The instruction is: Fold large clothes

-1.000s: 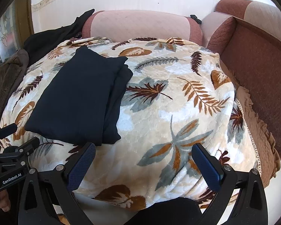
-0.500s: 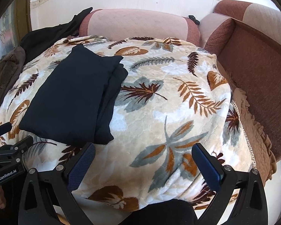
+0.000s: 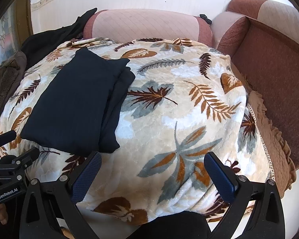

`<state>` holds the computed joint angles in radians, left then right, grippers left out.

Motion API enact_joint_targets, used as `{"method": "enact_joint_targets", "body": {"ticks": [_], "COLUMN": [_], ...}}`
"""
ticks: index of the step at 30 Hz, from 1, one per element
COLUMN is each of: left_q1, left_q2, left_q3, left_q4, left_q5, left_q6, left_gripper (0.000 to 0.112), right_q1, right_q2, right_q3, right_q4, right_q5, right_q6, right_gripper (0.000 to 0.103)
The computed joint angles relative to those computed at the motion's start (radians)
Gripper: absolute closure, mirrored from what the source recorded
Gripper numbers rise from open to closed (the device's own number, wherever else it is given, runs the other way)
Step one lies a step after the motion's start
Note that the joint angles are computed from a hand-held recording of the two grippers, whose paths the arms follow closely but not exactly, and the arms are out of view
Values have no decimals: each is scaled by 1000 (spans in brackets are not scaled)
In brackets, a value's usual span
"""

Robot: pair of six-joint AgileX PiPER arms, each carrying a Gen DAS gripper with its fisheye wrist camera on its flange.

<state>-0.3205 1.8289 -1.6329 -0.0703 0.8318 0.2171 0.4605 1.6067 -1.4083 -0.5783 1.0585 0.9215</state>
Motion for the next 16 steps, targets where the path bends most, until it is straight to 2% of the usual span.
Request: {"method": "enact_joint_targets", "body": {"ticks": [5,16], "left_q1": [11,3], "left_q2": [13,10], "left_q3": [-37,-43], "left_q4": [-61,-68], "left_q5": [48,68], "left_q6": [9,0], "left_gripper": [31,31], "right_q1": [-1,-4], "right_q2": [-2,-3], "right_q3": [10,21], "right_q4": [11,12], "right_q5": [-7,-12], "right_q6": [3,7], "right_gripper": [1,0]}}
